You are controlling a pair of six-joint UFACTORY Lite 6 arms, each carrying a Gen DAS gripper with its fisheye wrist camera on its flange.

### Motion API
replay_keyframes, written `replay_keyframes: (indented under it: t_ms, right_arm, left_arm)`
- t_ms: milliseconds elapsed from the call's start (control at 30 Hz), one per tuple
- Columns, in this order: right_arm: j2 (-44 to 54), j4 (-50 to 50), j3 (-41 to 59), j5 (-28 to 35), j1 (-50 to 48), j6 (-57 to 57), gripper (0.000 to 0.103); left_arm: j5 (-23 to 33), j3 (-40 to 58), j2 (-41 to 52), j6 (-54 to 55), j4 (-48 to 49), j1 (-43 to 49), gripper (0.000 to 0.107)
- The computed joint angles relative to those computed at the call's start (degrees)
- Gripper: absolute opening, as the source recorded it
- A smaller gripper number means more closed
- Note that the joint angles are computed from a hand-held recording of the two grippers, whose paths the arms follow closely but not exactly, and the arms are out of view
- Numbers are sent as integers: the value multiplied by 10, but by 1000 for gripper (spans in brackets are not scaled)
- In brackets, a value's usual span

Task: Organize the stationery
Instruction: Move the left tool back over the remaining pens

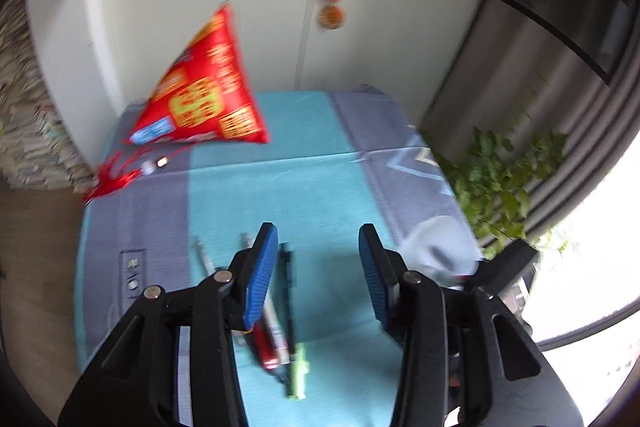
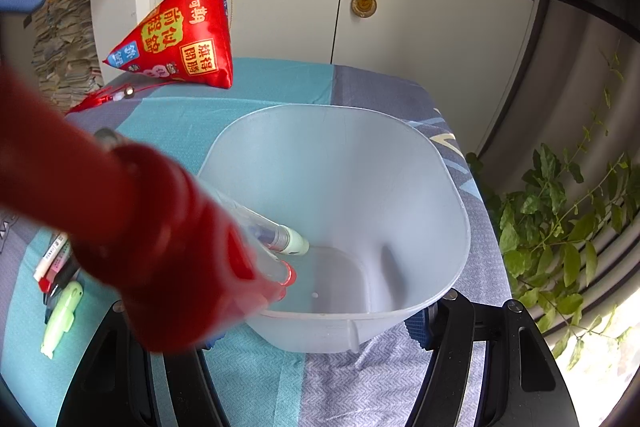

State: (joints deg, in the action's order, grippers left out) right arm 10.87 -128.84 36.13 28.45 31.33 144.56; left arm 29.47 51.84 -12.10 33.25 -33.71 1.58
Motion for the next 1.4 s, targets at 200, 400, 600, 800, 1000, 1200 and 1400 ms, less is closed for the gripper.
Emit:
replay_keyframes:
  t_ms: [200, 400, 600, 800, 1000, 1200, 1400]
  right_arm:
    - [3, 7, 3, 0, 1, -7, 70]
    - [1, 10, 3, -2, -3, -14, 70]
    - [4, 34, 5, 7, 11, -27, 70]
    - [7, 40, 8, 5, 10, -33, 70]
    - [9, 41, 10, 4, 11, -32, 71]
    - [13, 47, 16, 0, 12, -37, 71]
    - [11, 47, 14, 0, 12, -37, 71]
  left_arm:
    - [-7, 16, 107, 35, -23, 121, 38]
    - [-15, 48, 213, 57, -46, 137, 38]
    - [-29, 115, 309, 0, -12, 116, 38]
    - [-37, 168, 372, -57, 26, 102, 38]
    - [-39, 204, 409, -96, 53, 88, 31]
    - [-52, 222, 430, -126, 76, 78, 25]
    - [-84, 208, 426, -142, 99, 72, 13]
